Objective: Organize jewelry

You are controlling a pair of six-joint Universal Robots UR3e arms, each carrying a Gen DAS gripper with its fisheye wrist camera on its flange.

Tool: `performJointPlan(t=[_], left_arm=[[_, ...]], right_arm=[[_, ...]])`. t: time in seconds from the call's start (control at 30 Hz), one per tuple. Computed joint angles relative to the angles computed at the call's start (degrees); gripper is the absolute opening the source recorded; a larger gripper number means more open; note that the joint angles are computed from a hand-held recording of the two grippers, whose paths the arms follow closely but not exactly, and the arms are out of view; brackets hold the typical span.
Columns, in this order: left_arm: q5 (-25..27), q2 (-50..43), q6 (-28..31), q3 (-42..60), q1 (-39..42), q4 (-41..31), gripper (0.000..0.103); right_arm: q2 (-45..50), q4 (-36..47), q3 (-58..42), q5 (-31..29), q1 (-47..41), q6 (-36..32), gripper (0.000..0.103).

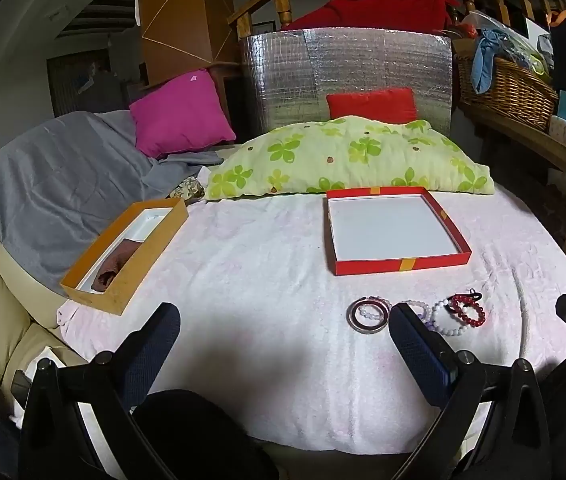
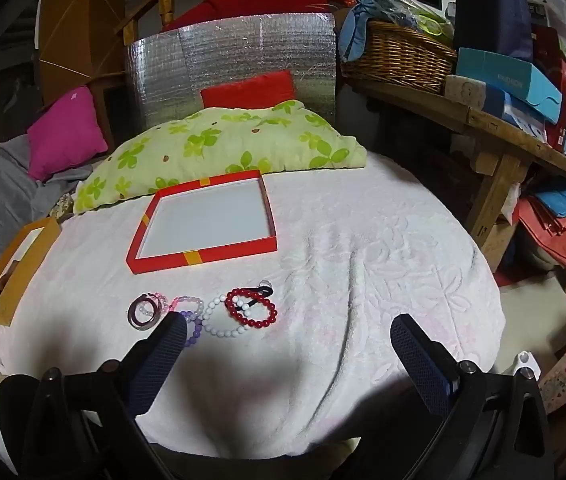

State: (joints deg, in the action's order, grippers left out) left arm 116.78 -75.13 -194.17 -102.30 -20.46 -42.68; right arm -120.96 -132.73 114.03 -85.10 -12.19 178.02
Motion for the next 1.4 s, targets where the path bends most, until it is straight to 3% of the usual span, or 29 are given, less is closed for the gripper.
performJointPlan(t=[0.1, 0.33, 0.87, 1.23, 1.4], left_arm=[[1.6, -0.8, 0.0, 0.5, -1.0, -0.3, 0.103], [-1.2, -0.2, -0.8, -1.1, 1.0, -2.2, 0.103], [-1.2, -1.2, -0.8, 0.3, -0.3, -1.6, 0.103], [-5.4, -0.5, 0.8, -2.1, 1.6, 0.0, 0.103], [-7.2, -0.5, 1.2, -4.1, 3.3, 1.7, 0.103]], right_arm=[[0.3, 1.1, -0.7, 0.1, 0.0, 0.1, 0.103], [0.4, 0.8, 0.0, 0.1, -0.3, -0.1, 0.103], [4.1, -0.7, -1.0, -2.9, 2.9, 0.0, 0.103], [4.8, -1.3, -1.1, -4.1, 3.7, 0.1, 0.103], [4.0, -1.6, 0.2, -0.9, 0.6, -1.1, 0.103]])
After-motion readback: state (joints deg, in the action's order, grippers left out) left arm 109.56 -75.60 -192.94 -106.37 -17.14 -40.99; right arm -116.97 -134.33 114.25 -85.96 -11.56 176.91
